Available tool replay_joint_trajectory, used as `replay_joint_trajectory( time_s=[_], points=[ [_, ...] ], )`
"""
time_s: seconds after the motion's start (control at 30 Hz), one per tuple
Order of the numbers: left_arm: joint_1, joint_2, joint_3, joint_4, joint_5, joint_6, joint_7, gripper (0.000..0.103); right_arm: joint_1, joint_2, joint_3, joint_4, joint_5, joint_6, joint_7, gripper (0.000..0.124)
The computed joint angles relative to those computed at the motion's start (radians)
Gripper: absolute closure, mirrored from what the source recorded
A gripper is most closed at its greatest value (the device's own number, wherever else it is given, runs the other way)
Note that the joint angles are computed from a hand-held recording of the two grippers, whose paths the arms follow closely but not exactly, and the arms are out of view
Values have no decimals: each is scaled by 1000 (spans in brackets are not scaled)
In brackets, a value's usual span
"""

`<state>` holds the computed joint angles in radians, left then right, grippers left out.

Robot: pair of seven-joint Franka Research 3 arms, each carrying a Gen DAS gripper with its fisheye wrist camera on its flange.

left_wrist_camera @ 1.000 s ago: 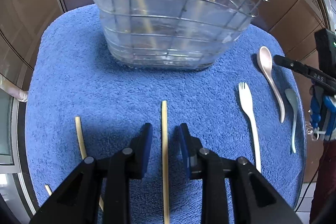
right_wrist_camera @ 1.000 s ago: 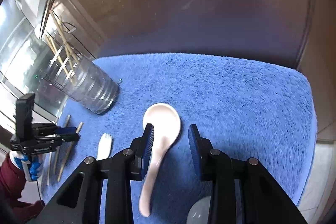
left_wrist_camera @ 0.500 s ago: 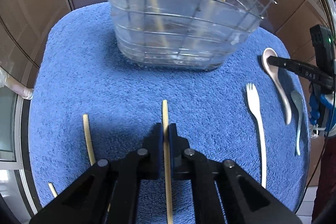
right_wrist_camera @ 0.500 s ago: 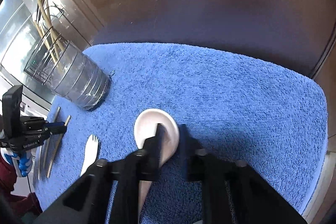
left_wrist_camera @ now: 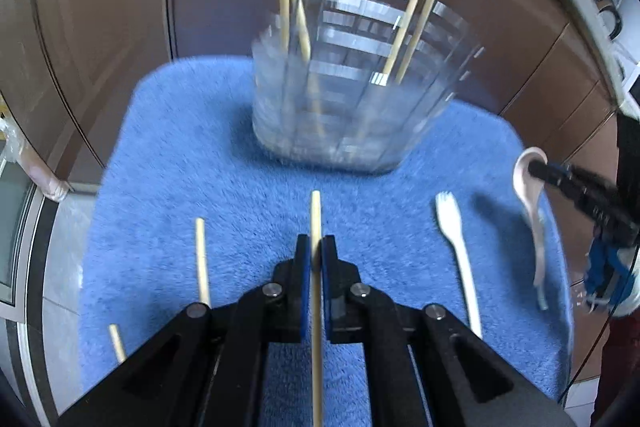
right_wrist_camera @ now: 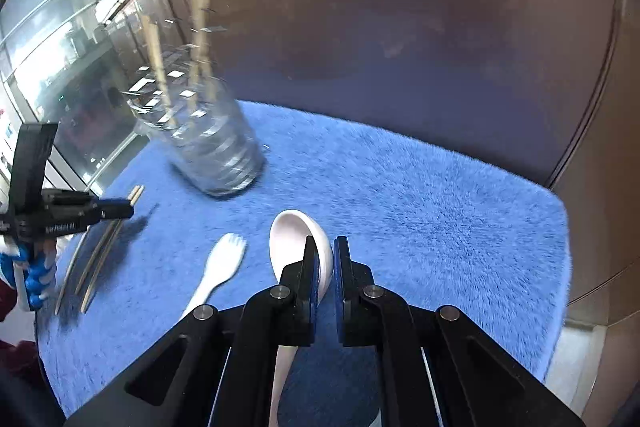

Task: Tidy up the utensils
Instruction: 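Lift the spoon with the right gripper and drop it into the holder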

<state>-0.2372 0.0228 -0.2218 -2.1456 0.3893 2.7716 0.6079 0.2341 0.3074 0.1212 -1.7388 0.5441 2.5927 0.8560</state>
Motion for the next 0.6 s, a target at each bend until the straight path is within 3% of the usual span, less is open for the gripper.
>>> replay_joint_trajectory(
  time_s=[0.23, 0.3, 0.47, 0.6],
  points=[
    [33, -163, -23, -63, 287, 39, -261, 99, 13, -165, 32, -146, 148, 143, -126, 117],
    [67, -177, -60, -29, 374, 34, -334, 99, 38, -193, 40, -160, 188, 203, -161, 117],
    [132, -201, -80, 47, 553, 86, -488, 99, 111, -179, 79, -104, 258, 378, -245, 117],
    [170, -153, -84, 167, 730, 95, -638, 99, 124, -93, 154, 23, 364, 525, -362, 117]
  ],
)
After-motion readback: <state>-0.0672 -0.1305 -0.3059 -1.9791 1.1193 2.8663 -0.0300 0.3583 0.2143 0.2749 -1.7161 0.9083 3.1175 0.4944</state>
